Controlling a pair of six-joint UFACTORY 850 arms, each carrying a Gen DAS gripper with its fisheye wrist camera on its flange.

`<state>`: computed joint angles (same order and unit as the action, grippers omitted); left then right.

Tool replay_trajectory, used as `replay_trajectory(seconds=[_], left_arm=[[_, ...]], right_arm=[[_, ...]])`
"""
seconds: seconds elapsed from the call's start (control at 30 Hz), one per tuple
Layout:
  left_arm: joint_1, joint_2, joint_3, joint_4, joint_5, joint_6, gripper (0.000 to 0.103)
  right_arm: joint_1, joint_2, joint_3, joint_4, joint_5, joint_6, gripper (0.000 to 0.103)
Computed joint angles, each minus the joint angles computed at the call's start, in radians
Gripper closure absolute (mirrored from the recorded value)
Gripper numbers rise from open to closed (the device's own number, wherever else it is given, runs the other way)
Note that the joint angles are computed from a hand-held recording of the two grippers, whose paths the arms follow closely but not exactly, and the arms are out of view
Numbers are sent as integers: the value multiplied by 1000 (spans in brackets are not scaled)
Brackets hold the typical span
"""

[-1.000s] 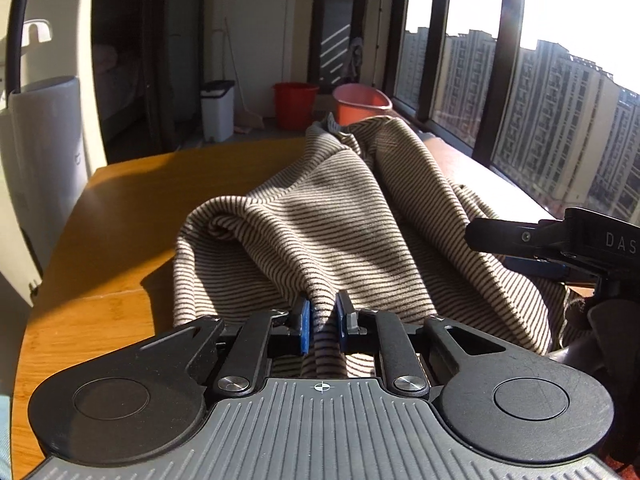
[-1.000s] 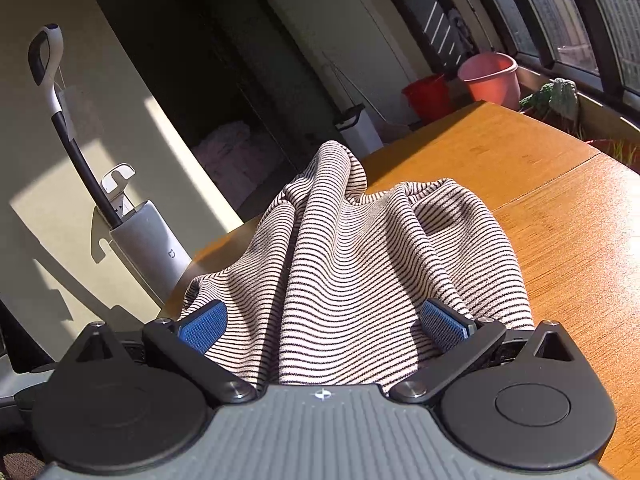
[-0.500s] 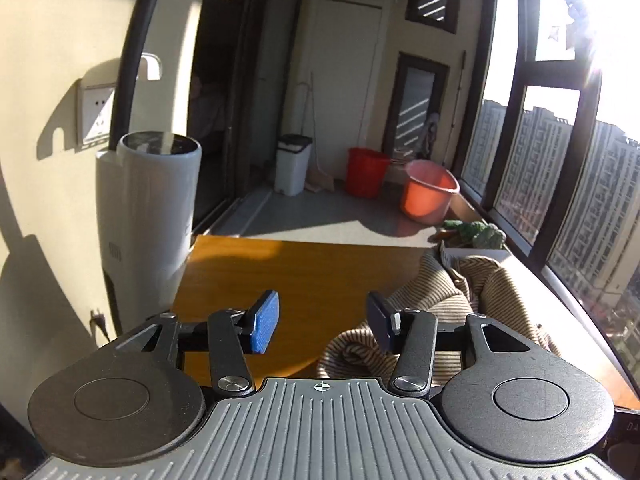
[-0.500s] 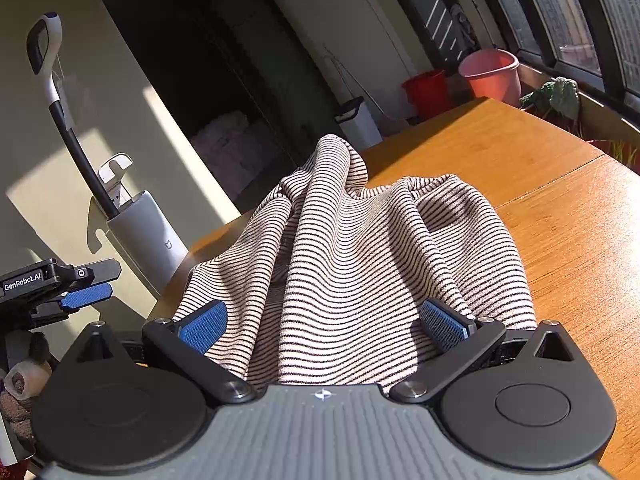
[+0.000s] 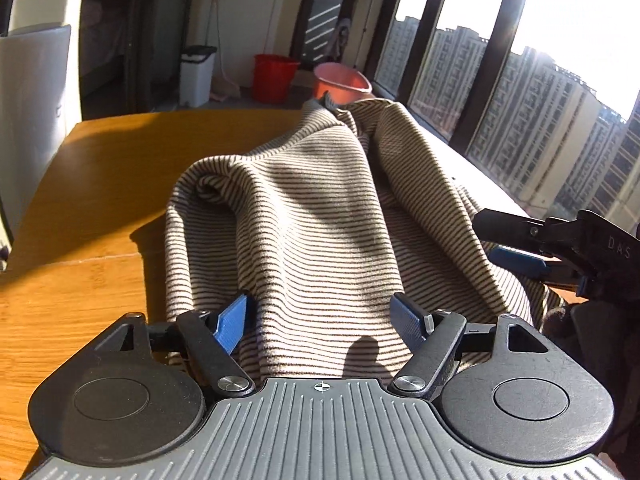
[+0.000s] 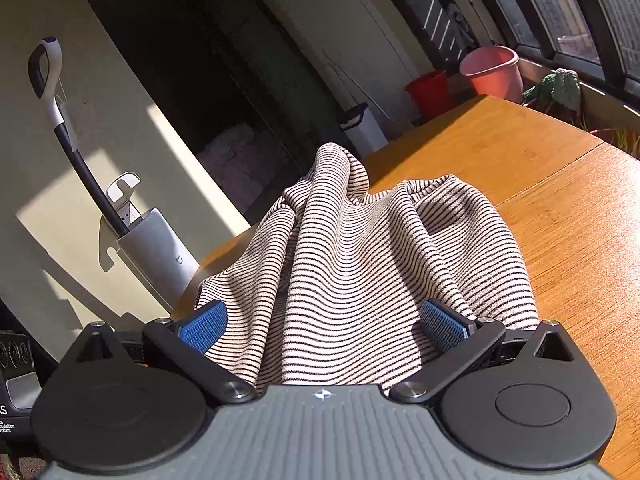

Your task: Fold clothes

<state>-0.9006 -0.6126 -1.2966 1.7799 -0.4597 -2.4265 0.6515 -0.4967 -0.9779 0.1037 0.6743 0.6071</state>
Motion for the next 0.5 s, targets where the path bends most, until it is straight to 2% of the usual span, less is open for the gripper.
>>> replay_trajectory(seconds=[0.03, 0.07, 0.1, 0.13, 0.23, 0.37, 0.5], left_arm=[[-8, -8, -10, -31, -24, 39, 73], [-14, -15, -22, -75, -52, 90, 86], [-16, -13, -25, -79, -69, 106, 92], [-15, -9, -25, -70, -80, 110, 93], [-22, 9, -22, -54, -201, 142, 93], [-3, 25, -38, -88, -445, 180, 93], [60, 40, -35, -138, -492, 164, 93]], right_arm=[[1, 0, -1, 3, -3, -5, 0], [1, 0, -2, 6, -5, -9, 0], [2, 0, -4, 7, -8, -11, 0], [2, 0, -5, 8, -10, -14, 0], [1, 0, -6, 5, -11, -11, 0], [2, -1, -9, 9, -17, -17, 0], [1, 0, -21, -2, -57, -35, 0]])
